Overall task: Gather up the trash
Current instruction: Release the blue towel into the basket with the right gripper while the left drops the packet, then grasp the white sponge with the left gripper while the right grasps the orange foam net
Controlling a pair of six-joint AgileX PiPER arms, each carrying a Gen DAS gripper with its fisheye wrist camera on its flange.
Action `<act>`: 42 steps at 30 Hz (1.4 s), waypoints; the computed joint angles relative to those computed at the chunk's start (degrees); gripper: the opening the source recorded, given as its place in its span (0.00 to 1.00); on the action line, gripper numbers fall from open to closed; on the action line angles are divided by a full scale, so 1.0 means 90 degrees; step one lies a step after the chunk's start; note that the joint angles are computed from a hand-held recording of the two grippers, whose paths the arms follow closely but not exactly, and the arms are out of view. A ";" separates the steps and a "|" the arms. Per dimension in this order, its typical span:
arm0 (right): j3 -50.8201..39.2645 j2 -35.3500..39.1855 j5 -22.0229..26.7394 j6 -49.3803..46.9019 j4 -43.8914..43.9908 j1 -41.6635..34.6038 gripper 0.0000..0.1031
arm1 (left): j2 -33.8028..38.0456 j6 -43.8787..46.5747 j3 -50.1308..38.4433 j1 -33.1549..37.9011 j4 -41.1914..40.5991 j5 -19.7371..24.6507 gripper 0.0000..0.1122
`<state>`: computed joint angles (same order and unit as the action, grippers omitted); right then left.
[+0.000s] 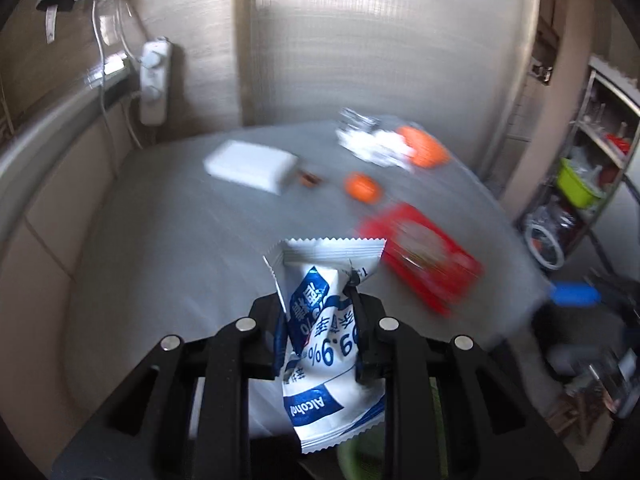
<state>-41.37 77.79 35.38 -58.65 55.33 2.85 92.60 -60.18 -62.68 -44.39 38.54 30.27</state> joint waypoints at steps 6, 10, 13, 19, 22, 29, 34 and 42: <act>0.0337 -0.0400 -0.0179 0.0118 -0.0247 -0.0275 0.84 | 0.0422 -0.1352 0.0015 -0.1460 -0.0094 0.0735 0.22; 0.0574 -0.0497 -0.0298 0.0048 -0.0277 -0.0338 0.84 | 0.0839 -0.1761 0.0100 -0.1883 -0.0339 0.0498 0.22; 0.0690 -0.0424 -0.0324 -0.0054 -0.0213 -0.0411 0.84 | 0.1216 -0.2072 -0.0083 -0.2272 -0.0208 0.0816 0.29; 0.0753 -0.0342 -0.0276 -0.0193 -0.0103 -0.0482 0.84 | 0.1039 -0.2585 0.0047 -0.2617 0.0332 0.0962 0.82; 0.0696 -0.0282 -0.0353 -0.0132 -0.0136 -0.0378 0.84 | 0.0801 -0.2655 0.0086 -0.2628 0.0562 0.0983 0.85; 0.0308 -0.0007 -0.0493 0.0005 -0.0160 -0.0170 0.86 | 0.0429 -0.2448 -0.0014 -0.1989 0.0743 0.1408 0.85; -0.0251 0.0343 -0.0773 0.0155 -0.0223 0.0049 0.89 | 0.0298 -0.2215 -0.0264 -0.1052 0.0788 0.1515 0.85; -0.2073 0.1737 -0.1075 0.0751 -0.0753 0.0101 0.91 | 0.1310 -0.0925 -0.2042 0.0639 0.0108 0.1729 0.85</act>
